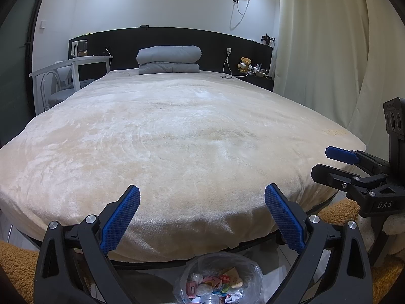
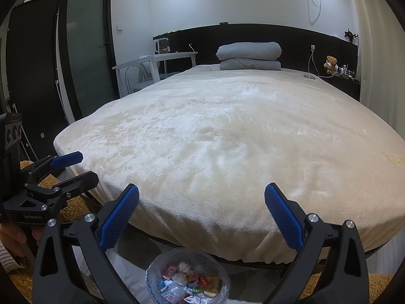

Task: Collect trash

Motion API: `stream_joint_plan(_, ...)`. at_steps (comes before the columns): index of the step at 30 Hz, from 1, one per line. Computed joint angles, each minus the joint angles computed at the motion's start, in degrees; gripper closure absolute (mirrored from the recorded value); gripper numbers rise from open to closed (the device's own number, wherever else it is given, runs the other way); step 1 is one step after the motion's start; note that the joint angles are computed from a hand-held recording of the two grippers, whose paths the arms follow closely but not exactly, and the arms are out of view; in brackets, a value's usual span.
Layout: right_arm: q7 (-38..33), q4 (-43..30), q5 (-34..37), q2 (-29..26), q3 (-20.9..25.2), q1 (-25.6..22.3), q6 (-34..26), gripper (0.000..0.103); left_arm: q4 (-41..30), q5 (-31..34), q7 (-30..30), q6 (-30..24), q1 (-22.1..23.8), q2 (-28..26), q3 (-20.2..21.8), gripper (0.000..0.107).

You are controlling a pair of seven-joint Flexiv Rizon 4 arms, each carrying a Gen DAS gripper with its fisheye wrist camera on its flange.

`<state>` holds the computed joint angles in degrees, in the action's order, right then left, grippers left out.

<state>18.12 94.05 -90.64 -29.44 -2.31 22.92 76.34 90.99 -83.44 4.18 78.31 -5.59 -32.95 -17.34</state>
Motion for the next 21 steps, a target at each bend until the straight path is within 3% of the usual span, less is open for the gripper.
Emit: stream_joint_plan(21, -0.2, 0.0, 0.1, 0.0, 0.0, 0.1, -0.1, 0.005, -0.1, 0.9, -0.2, -0.6, 0.3, -0.1, 0.0, 0.01)
